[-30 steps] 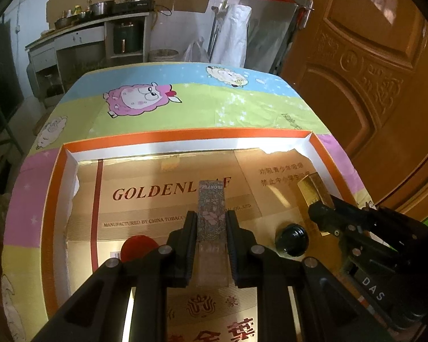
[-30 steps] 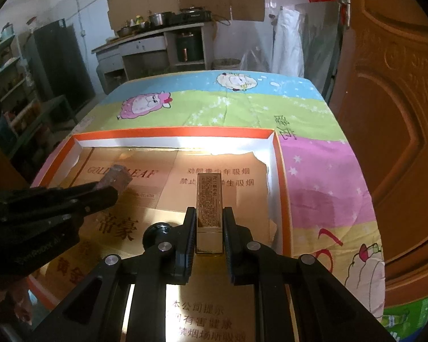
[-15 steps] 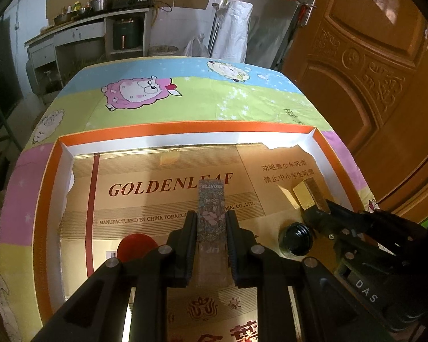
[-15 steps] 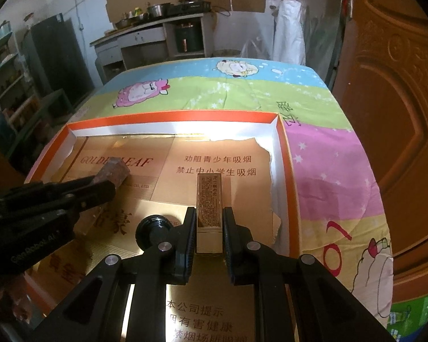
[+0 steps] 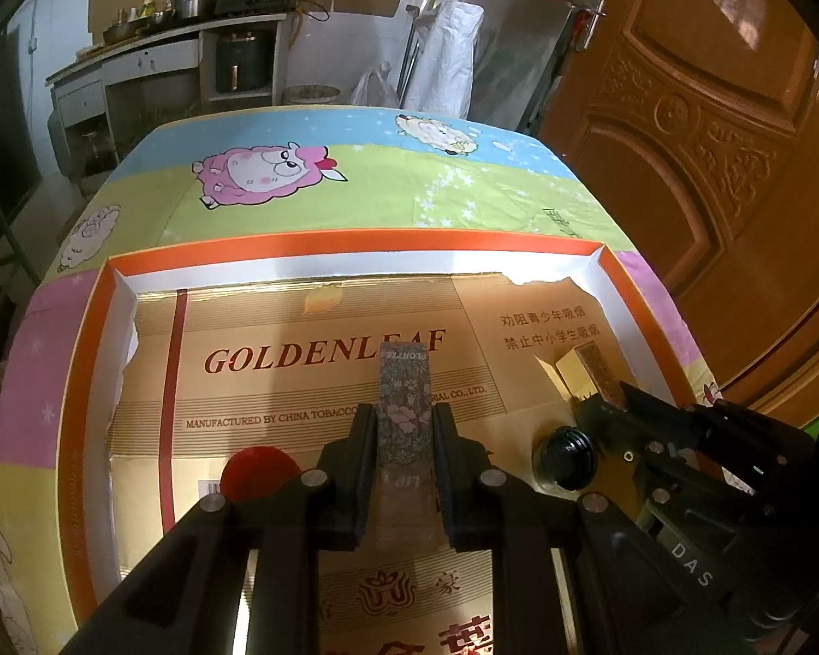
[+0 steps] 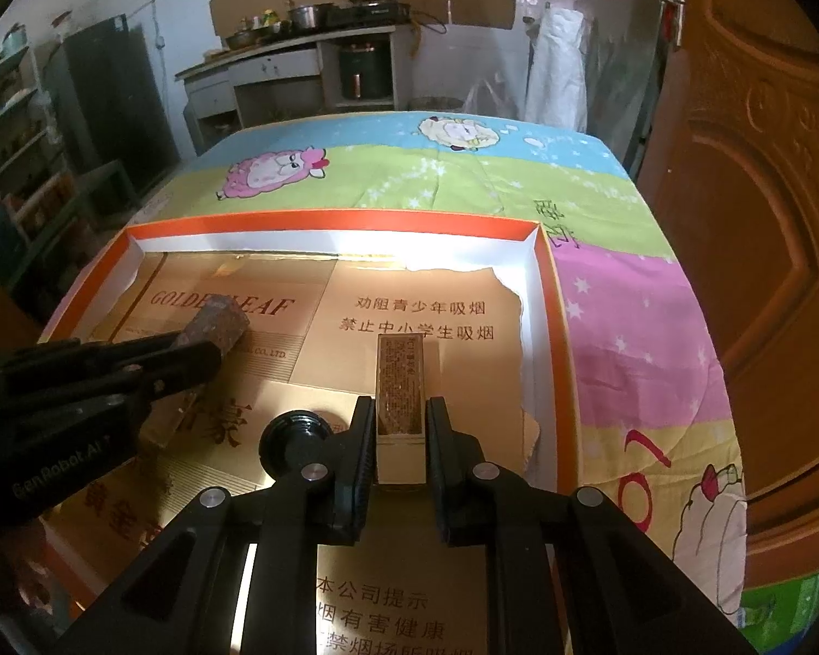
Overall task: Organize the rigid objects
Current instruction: 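Lower the clear strip case with the left gripper while the right gripper lowers the gold box into the tray, then open the left gripper to release the strip case while the right gripper releases the gold box, then pull both grippers back from the tray toward the caps on the tablecloth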
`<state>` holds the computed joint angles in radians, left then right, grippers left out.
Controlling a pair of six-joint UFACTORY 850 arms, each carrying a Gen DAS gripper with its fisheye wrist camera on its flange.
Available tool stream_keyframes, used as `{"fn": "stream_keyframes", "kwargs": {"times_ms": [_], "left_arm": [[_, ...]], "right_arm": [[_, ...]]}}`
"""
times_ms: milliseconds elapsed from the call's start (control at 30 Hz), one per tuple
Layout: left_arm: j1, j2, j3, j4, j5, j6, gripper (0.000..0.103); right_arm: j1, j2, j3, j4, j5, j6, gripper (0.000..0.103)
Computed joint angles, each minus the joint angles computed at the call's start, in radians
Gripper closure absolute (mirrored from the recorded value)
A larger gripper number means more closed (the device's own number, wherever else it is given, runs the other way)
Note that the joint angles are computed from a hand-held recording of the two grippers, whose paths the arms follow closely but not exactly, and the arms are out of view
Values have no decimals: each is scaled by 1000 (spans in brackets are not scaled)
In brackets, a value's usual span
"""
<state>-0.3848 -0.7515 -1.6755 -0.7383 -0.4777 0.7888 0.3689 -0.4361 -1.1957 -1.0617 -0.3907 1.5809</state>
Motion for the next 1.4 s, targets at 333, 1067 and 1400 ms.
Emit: {"fn": "stream_keyframes", "kwargs": {"times_ms": [333, 1067, 1400], "left_arm": [[6, 20, 25, -55, 20, 48, 55], [31, 197, 222, -192, 108, 212, 52], [60, 286, 327, -243, 111, 262, 52]], "right_arm": [[10, 0, -4, -15, -36, 9, 56], [63, 87, 54, -14, -85, 41, 54], [120, 141, 89, -5, -124, 45, 54]]}}
